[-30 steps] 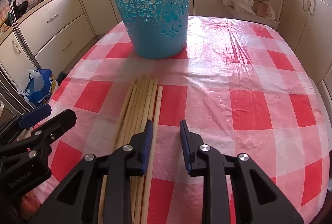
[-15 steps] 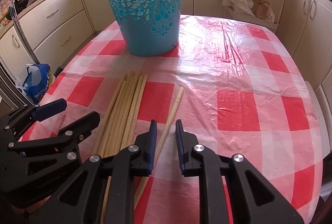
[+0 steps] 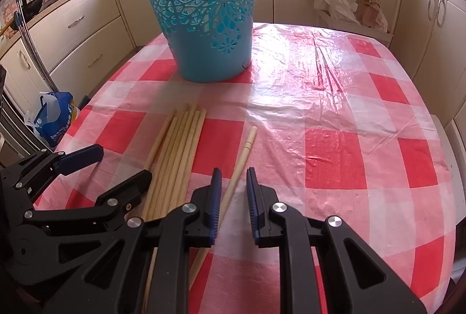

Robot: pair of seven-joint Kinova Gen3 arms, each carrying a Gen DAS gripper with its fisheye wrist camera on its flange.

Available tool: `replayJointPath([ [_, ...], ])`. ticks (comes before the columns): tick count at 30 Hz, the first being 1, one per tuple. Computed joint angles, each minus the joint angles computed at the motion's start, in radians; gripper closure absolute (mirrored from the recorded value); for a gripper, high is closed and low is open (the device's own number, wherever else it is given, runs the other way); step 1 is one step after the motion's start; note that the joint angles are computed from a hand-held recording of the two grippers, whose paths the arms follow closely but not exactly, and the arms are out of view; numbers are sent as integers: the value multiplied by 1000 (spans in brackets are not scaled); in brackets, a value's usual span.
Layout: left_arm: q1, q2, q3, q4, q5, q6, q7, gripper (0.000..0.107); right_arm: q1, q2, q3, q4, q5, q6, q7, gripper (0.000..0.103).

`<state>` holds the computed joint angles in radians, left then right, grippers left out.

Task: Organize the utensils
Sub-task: 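Close the left tool on a chopstick while the right tool grasps another chopstick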

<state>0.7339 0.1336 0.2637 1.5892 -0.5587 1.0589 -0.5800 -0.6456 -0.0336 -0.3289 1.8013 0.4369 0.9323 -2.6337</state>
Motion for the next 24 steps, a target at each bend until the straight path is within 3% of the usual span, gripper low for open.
replayJointPath([
  [4,91,-3,-138,-10,65,-44,-127,56,8,4,11,-8,-22,-5,31,84],
  [6,83,-9,-156,-9,108,-75,-209,76,14,8,17,-12,-35,-11,42,84],
  [9,-39,-44,-65,49,164,-183,-331,95,13,14,19,-19,-47,-14,86,85],
  [12,-178,-65,38,86,227,-250,-453,98,13,17,23,-27,-68,-14,165,91],
  [15,-316,-65,132,70,323,-239,-575,100,28,18,40,-36,-122,-19,220,91],
  [17,-359,-69,141,63,394,-226,-656,100,39,22,48,-48,-150,-14,228,91],
  [21,-270,-67,-16,40,510,-192,-720,100,24,46,37,-76,-117,25,215,90],
  [24,-131,-45,-125,6,451,-153,-664,100,1,60,32,-95,-94,55,240,92],
])
